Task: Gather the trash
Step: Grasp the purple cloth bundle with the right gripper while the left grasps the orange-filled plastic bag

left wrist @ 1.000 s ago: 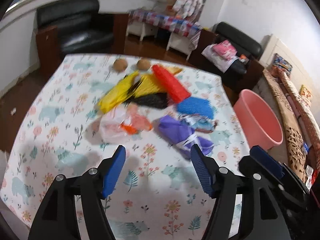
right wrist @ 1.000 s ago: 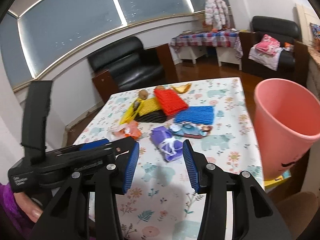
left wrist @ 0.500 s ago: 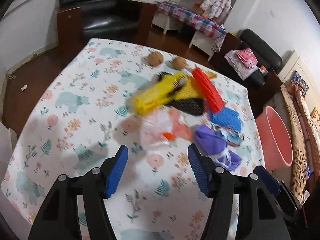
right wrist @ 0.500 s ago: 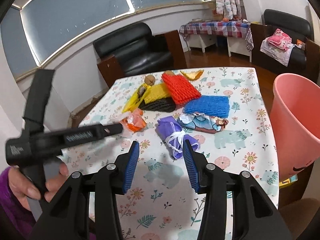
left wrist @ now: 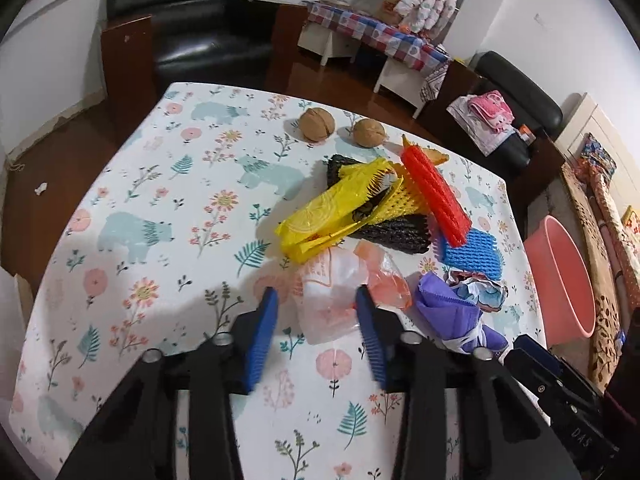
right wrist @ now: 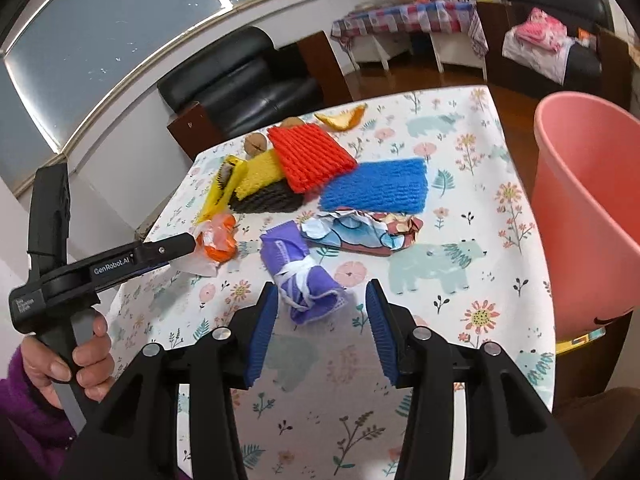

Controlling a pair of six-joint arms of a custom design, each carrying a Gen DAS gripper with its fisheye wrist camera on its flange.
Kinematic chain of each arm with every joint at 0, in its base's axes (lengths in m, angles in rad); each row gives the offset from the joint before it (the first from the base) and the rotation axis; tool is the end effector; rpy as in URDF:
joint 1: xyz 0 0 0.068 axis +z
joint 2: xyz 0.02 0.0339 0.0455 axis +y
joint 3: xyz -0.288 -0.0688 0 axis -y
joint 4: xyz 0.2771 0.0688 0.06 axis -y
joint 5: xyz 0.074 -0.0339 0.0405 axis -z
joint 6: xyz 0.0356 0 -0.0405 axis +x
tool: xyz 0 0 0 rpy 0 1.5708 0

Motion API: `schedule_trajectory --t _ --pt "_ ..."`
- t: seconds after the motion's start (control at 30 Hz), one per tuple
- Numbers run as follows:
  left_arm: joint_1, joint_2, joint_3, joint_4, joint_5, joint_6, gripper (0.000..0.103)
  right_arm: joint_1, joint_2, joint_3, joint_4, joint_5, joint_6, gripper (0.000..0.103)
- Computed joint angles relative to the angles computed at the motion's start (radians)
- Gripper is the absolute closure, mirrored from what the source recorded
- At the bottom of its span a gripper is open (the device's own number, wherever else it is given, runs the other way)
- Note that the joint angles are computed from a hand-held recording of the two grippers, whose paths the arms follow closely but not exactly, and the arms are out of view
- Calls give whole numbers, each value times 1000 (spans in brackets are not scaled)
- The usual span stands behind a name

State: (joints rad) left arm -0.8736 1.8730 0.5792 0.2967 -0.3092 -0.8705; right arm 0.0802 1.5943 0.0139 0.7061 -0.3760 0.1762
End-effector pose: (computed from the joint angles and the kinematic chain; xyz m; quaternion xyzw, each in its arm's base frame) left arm 0.1995 -0.2213 0.0477 -0.0421 0.9478 -0.1190 0.2929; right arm 0.1513 0.0253 0.0416 -0.0194 0.9254 0.2171 0.3100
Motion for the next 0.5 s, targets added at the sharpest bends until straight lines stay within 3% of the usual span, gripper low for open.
schedule_trajectory --t 0.07,0.17,0.33,0.37,0.5 --pt "-2 5 -3 22 2 15 78 1 30 28 -13 -13 -8 45" --pt "0 4 -10 42 7 36 84 30 81 66 -16 -3 3 45" --pt "12 -20 -51 80 25 41 87 110 114 115 -43 54 26 45" --pt "14 -28 -62 88 24 42 95 122 116 121 -49 65 27 45" --pt "24 -64 -103 110 33 46 96 158 121 129 -50 99 30 45"
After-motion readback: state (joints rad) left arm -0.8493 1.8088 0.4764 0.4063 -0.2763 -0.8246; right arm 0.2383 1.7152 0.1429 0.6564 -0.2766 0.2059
